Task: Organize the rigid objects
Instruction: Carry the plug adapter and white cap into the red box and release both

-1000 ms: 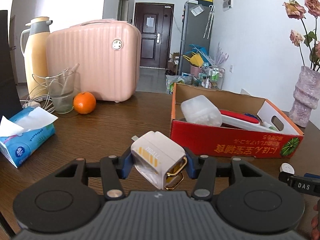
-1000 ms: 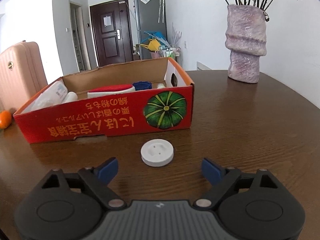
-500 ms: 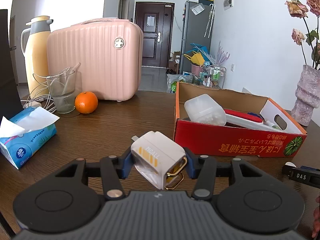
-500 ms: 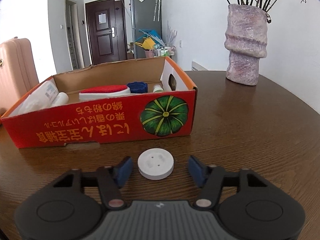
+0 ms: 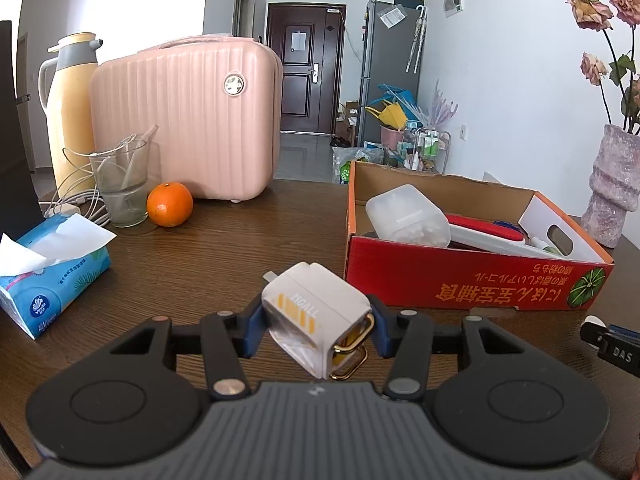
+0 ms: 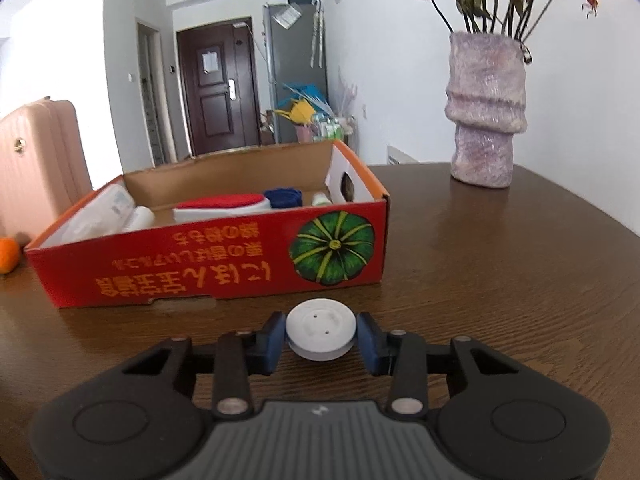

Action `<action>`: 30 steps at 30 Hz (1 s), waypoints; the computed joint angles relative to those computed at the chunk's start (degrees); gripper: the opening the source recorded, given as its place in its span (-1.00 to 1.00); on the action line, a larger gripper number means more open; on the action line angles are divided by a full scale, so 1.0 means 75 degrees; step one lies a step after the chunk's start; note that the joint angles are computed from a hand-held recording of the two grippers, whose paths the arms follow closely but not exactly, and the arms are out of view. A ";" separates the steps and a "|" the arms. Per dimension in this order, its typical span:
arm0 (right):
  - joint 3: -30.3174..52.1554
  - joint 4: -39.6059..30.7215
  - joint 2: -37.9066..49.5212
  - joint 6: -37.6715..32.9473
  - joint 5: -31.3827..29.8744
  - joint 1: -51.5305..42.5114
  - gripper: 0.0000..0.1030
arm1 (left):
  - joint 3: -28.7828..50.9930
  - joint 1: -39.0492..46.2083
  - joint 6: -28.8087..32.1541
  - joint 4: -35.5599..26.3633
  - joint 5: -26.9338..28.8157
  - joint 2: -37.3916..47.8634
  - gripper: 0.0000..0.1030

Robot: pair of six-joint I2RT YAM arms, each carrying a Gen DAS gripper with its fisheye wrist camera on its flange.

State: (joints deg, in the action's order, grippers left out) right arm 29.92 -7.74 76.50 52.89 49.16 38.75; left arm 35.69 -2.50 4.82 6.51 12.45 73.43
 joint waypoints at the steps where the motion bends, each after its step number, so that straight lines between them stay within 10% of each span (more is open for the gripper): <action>1: -0.0015 -0.0063 -0.0056 0.0070 0.0131 0.0161 -0.26 | -0.0010 -0.0002 -0.0004 0.0012 0.0001 -0.0006 0.02; 30: 0.0243 -0.1450 -0.0434 0.1951 0.2021 0.3041 -0.26 | -0.1015 -0.0912 -0.0046 -0.0201 -0.0364 -0.1867 0.02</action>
State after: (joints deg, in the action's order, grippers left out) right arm 31.74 -18.62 73.25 67.52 64.32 61.56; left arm 28.08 -9.33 4.48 5.01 9.72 59.43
